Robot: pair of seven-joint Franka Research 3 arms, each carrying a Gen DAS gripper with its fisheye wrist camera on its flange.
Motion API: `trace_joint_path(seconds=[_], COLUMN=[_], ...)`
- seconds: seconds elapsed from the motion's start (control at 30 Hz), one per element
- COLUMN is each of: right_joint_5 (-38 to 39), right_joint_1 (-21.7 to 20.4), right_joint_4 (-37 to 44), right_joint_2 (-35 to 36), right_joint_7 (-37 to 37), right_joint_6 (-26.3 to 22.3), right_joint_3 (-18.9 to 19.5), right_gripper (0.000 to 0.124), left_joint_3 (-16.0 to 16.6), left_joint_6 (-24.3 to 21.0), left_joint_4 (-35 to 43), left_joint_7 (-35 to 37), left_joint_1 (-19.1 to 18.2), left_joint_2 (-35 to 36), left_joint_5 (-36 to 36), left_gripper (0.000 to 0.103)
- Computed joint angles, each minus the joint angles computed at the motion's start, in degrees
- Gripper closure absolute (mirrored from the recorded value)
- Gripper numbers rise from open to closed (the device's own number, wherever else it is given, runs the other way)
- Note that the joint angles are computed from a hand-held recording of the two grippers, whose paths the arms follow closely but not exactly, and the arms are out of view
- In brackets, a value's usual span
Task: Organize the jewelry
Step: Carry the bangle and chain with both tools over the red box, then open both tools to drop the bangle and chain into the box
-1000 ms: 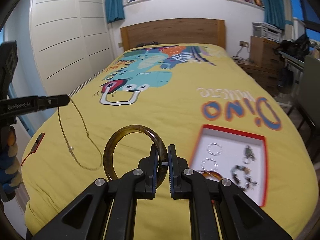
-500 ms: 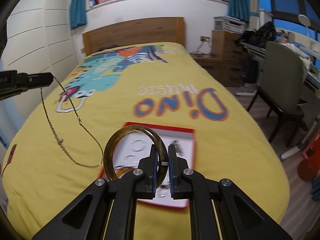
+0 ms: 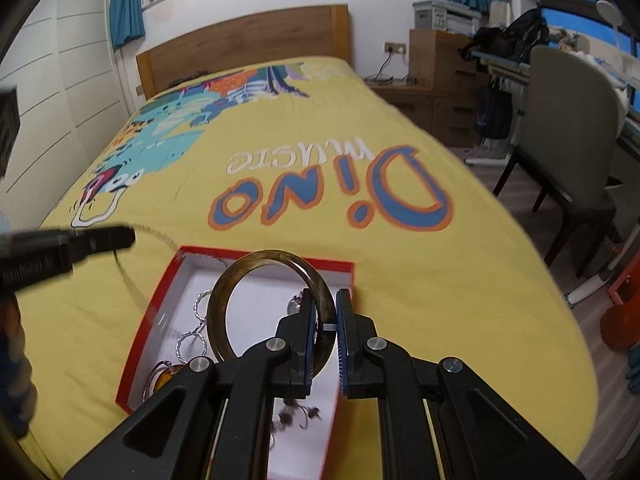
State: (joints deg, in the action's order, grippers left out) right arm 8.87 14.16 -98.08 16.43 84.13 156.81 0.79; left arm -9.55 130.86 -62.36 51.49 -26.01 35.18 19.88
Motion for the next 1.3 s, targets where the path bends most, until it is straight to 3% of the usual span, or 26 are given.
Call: trace_joint_path(seconds=[0.17, 0.33, 0.7, 0.97, 1.07, 1.3], right_joint_5=[-0.07, -1.97, -6.25, -6.30, -6.39, -6.62], right_joint_1=[0.59, 1.85, 3.01, 2.33, 2.30, 2.38], right_joint_4=[4.83, 9.67, 12.43, 10.82, 8.73, 2.48], right_joint_2=[5.12, 9.41, 11.66, 10.19, 8.34, 2.21], right_joint_7=[-0.40, 0.95, 3.31, 4.51, 4.91, 6.04], right_joint_6=[-2.67, -5.85, -8.76, -8.68, -7.71, -5.71], right_joint_3=[0.28, -0.72, -2.55, -2.19, -2.17, -1.59], right_gripper=[0.114, 0.114, 0.114, 0.103, 0.096, 0.094], left_joint_3=[-1.03, -1.51, -2.57, -3.62, -3.69, -3.77], left_joint_6=[1.91, 2.05, 3.31, 7.32, 8.54, 11.98], left_joint_4=[-6.23, -6.82, -9.25, -15.72, -17.70, -24.54], left_joint_7=[0.44, 1.48, 2.09, 0.75, 0.39, -1.66], left_joint_1=[1.81, 2.53, 3.56, 5.47, 5.57, 5.64], left_joint_2=[-1.36, -0.50, -0.21, -4.07, -5.86, -11.93], left_joint_5=[-1.93, -3.08, -7.01, -9.61, -9.47, -8.28], left_gripper=[0.101, 0.101, 0.099, 0.098, 0.091, 0.077])
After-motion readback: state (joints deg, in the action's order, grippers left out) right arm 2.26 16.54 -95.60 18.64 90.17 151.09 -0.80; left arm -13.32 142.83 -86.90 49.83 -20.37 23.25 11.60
